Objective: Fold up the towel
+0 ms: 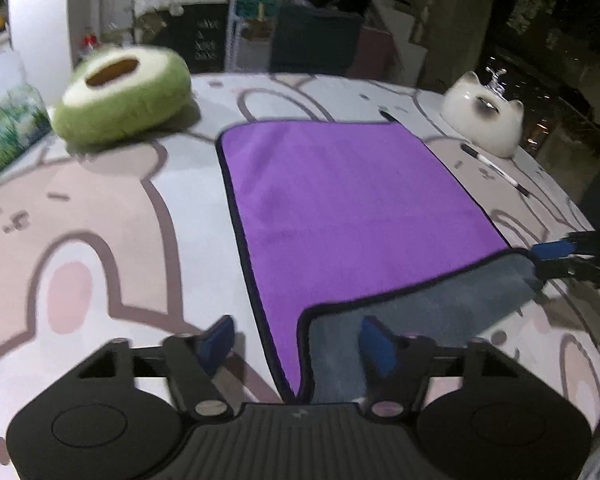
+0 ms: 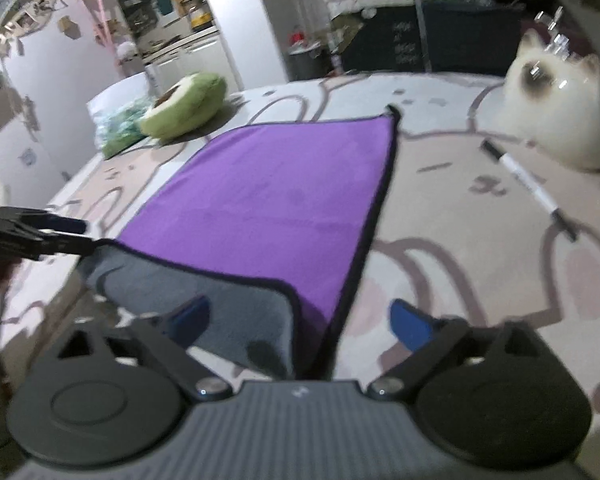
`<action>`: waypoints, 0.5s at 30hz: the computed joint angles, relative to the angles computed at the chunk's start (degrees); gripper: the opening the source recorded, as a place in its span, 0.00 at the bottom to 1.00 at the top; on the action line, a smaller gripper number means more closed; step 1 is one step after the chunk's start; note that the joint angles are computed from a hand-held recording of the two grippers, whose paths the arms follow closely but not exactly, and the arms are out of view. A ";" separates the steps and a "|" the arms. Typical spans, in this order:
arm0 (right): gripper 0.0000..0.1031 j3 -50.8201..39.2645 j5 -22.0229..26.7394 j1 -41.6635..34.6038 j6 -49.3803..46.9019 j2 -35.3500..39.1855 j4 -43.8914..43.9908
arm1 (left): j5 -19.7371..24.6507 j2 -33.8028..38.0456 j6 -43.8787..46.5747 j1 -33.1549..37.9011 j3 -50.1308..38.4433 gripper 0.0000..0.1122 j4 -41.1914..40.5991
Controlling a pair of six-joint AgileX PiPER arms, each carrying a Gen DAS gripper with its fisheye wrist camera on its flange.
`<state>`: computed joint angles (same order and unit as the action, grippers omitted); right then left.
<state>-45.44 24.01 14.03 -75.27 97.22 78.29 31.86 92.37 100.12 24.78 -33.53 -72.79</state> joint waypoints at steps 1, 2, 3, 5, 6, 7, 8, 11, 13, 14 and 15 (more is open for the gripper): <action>0.64 -1.01 1.94 -0.74 2.78 0.74 -3.36 | 1.51 1.22 -1.18 0.98 -0.82 0.49 1.93; 0.54 -1.80 3.73 -1.45 3.81 1.56 -5.04 | 2.71 2.24 -1.93 1.80 -1.45 0.44 3.26; 0.50 -2.40 5.09 -1.79 4.74 2.23 -6.28 | 3.75 3.23 -2.60 2.53 -2.07 0.42 4.46; 0.37 -3.49 6.83 -2.14 7.23 3.24 -9.36 | 5.58 4.95 -3.51 3.67 -3.24 0.36 6.42; 0.33 -3.72 8.26 -2.67 7.66 3.44 -10.20 | 6.21 5.44 -3.20 4.25 -3.56 0.35 6.81; 0.28 -3.74 9.53 -3.02 7.98 3.39 -10.47 | 6.58 5.73 -3.13 4.51 -3.89 0.33 7.11; 0.23 -4.21 10.52 -3.40 8.26 3.99 -10.67 | 6.82 6.09 -3.60 4.65 -4.34 0.30 7.45; 0.15 -4.43 9.89 -3.34 8.71 4.54 -10.95 | 7.62 6.87 -4.90 5.51 -5.21 0.21 7.86; 0.11 -4.41 9.25 -3.18 8.69 4.50 -11.13 | 8.11 6.65 -4.73 5.90 -5.13 0.19 7.54; 0.09 -4.60 9.14 -3.08 8.85 4.55 -11.36 | 8.42 6.25 -4.31 6.17 -4.94 0.17 7.50; 0.08 -4.63 9.13 -3.08 8.56 4.47 -11.31 | 8.75 5.77 -4.00 6.34 -4.79 0.16 7.43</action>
<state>-50.07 33.14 10.95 -66.71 101.68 66.98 40.61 98.14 96.13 31.12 -38.32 -65.36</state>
